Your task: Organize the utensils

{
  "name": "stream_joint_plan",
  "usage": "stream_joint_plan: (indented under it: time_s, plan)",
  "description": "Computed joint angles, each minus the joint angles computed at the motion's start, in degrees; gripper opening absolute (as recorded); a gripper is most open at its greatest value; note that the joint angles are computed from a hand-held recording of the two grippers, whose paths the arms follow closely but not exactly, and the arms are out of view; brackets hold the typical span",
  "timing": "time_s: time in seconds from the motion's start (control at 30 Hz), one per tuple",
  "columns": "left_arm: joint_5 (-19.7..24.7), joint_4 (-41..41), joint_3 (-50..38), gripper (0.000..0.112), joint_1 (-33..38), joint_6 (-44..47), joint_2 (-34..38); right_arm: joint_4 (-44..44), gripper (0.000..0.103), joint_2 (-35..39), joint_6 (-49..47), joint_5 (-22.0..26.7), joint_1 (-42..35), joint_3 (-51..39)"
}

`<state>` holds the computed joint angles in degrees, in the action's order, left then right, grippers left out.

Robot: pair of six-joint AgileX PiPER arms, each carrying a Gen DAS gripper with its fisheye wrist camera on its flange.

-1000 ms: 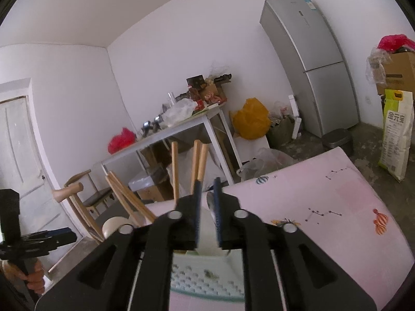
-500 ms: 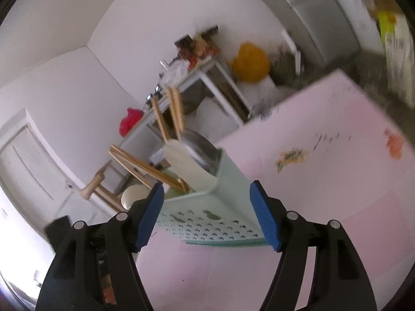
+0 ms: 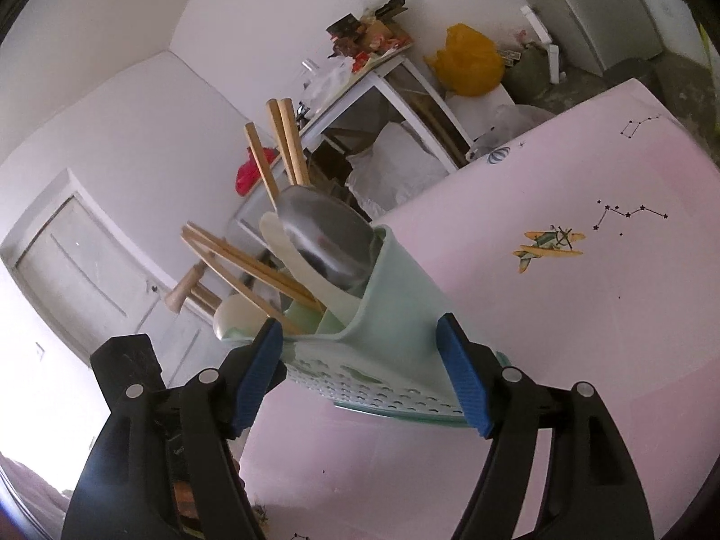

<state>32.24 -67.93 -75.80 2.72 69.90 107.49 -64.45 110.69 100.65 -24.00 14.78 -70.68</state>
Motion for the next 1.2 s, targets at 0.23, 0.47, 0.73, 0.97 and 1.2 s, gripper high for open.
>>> stream_joint_plan:
  time_s: [0.23, 0.47, 0.73, 0.97, 1.2]
  plan:
    - [-4.0, 7.5, 2.8, 0.071, -0.9, -7.8, -4.2, -3.1, 0.070, 0.5, 2.9, -1.4, 0.4, -1.0]
    - [-5.4, 7.0, 6.9, 0.071, 0.2, -6.3, -7.3, -2.4, 0.070, -0.3, 2.0, -0.3, 2.2, -0.3]
    - [-3.7, 11.4, 10.2, 0.077, 2.0, -7.8, -10.3, 5.6, 0.070, -10.7, -7.3, 19.6, 10.3, 6.6]
    - [-10.6, 16.3, 21.8, 0.091, 2.9, -11.5, -21.7, 10.2, 0.083, -9.8, -16.0, 59.7, 28.4, -0.6]
    - [-15.7, 27.8, 24.0, 0.095, 2.4, -25.9, -26.9, 14.2, 0.096, -3.1, -16.5, 79.4, 36.2, -11.9]
